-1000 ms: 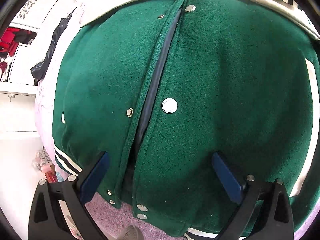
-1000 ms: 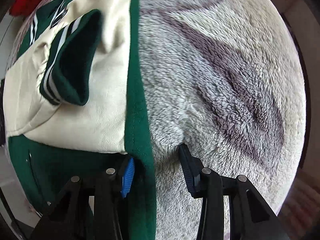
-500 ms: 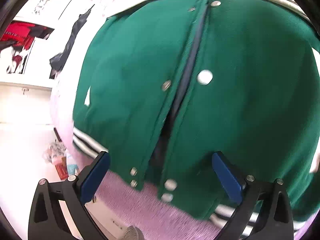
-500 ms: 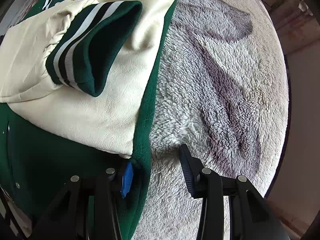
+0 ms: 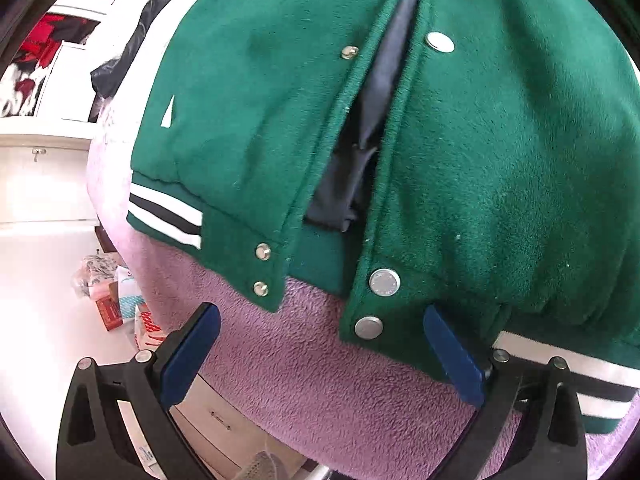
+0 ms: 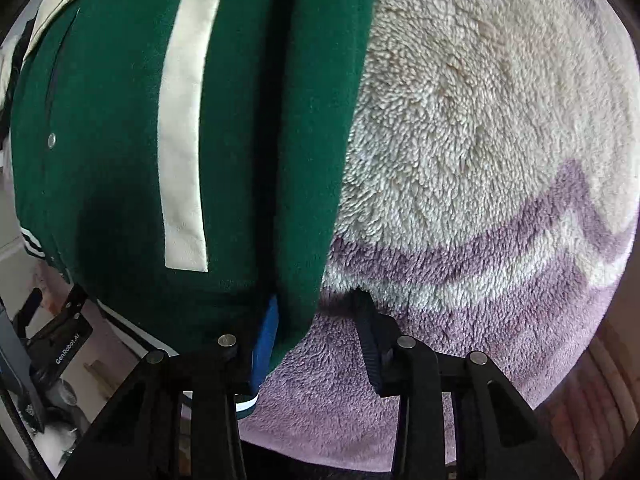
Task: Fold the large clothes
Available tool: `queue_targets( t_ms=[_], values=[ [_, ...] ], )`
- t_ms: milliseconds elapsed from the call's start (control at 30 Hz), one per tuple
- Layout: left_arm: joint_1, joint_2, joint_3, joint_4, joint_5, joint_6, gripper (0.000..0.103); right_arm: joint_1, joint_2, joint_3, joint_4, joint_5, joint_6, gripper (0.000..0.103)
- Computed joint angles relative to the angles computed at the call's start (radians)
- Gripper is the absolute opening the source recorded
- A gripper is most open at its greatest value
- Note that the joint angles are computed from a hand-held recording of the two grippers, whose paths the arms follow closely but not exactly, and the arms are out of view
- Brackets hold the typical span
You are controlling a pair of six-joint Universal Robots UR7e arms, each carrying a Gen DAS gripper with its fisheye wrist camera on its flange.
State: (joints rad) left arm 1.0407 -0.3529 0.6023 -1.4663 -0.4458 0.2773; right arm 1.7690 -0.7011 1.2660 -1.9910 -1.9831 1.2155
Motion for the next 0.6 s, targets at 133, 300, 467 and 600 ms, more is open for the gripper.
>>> queue_targets(
  t_ms=[133, 300, 467, 600],
  values=[
    [0.002, 0.015, -0.029, 0.013, -0.008, 0.005, 0.103, 0.027, 0.047, -0.153, 0.173, -0.037, -0.051, 0.033],
    [0.006, 0.026, -0.059, 0.042, -0.025, -0.007, 0.103, 0.001, 0.024, -0.063, 0.102, -0.031, -0.049, 0.025],
    [0.003, 0.018, -0.041, 0.025, -0.022, 0.005, 0.103, 0.010, 0.039, -0.142, 0.243, -0.058, -0.073, 0.024],
    [-0.021, -0.011, -0.023, 0.025, -0.040, 0.011, 0.103, 0.011, -0.080, 0.013, 0.123, 0.011, -0.020, 0.044]
  ],
)
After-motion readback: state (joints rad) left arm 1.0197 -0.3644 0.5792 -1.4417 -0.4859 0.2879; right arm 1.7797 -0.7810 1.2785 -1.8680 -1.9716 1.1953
